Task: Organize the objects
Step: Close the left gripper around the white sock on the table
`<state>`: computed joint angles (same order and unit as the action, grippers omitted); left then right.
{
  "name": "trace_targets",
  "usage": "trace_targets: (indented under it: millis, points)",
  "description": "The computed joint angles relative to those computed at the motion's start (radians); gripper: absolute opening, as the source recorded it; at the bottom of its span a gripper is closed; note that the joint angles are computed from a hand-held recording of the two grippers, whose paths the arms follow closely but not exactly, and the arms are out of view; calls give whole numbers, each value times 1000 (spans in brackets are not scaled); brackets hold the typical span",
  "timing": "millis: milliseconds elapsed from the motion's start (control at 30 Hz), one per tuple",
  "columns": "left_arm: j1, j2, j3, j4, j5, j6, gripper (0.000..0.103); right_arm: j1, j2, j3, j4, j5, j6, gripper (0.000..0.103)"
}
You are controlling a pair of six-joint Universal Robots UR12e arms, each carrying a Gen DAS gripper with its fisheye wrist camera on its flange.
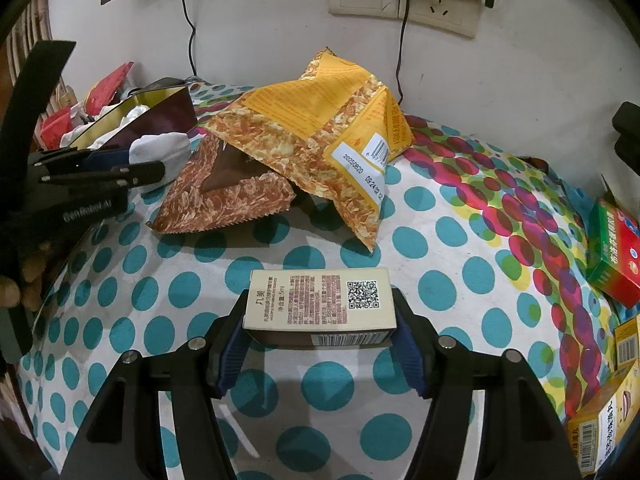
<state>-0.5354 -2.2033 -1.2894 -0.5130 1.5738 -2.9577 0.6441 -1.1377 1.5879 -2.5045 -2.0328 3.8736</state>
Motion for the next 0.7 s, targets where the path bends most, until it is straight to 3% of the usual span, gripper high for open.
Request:
trace_targets:
  millis: [700]
  points:
    - [2, 42, -60, 8, -41, -27, 37, 0, 3, -5, 9, -4, 0, 63]
